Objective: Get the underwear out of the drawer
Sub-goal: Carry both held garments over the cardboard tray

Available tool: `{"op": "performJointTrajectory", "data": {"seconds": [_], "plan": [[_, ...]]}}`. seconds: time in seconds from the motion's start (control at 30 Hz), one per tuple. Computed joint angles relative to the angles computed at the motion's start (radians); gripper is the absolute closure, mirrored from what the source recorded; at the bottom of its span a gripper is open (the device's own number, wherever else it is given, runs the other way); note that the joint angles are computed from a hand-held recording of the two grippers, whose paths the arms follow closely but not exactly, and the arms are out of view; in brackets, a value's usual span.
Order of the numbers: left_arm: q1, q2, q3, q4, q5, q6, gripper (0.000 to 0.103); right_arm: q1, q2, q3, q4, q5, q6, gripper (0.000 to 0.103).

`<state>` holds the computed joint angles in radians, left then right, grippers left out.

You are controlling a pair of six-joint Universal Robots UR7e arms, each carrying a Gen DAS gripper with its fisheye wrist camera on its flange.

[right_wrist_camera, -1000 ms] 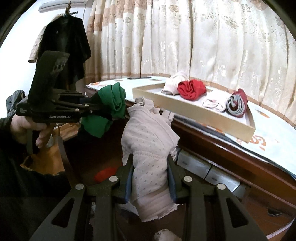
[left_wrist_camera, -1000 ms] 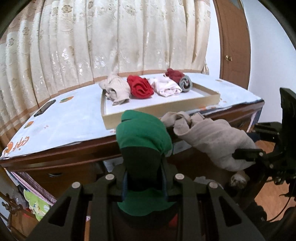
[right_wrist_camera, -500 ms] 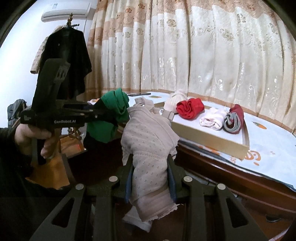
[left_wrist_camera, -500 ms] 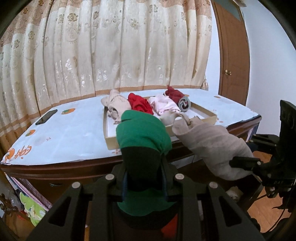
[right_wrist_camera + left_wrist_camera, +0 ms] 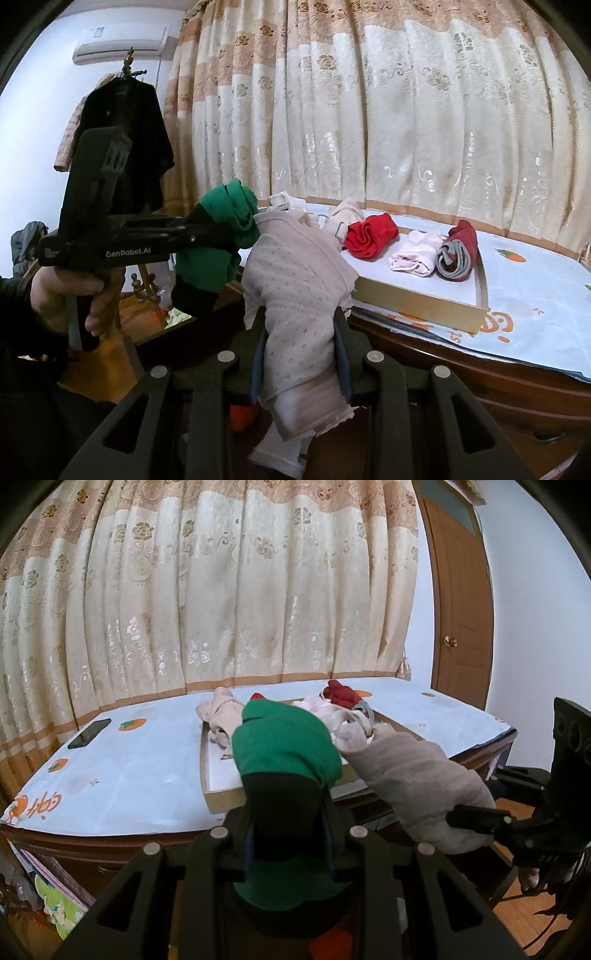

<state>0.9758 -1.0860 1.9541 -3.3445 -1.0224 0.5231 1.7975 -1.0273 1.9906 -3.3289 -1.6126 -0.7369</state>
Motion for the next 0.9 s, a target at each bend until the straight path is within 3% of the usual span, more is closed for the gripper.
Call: {"op": "performJointTrajectory", "data": {"seconds": [0.9], "plan": [[-0.006,0.075,-0.163,0.073,-0.034,0.026,0.077,0.010,0.023,-0.110,0.033,-0.032,0.102,0.069]]}}
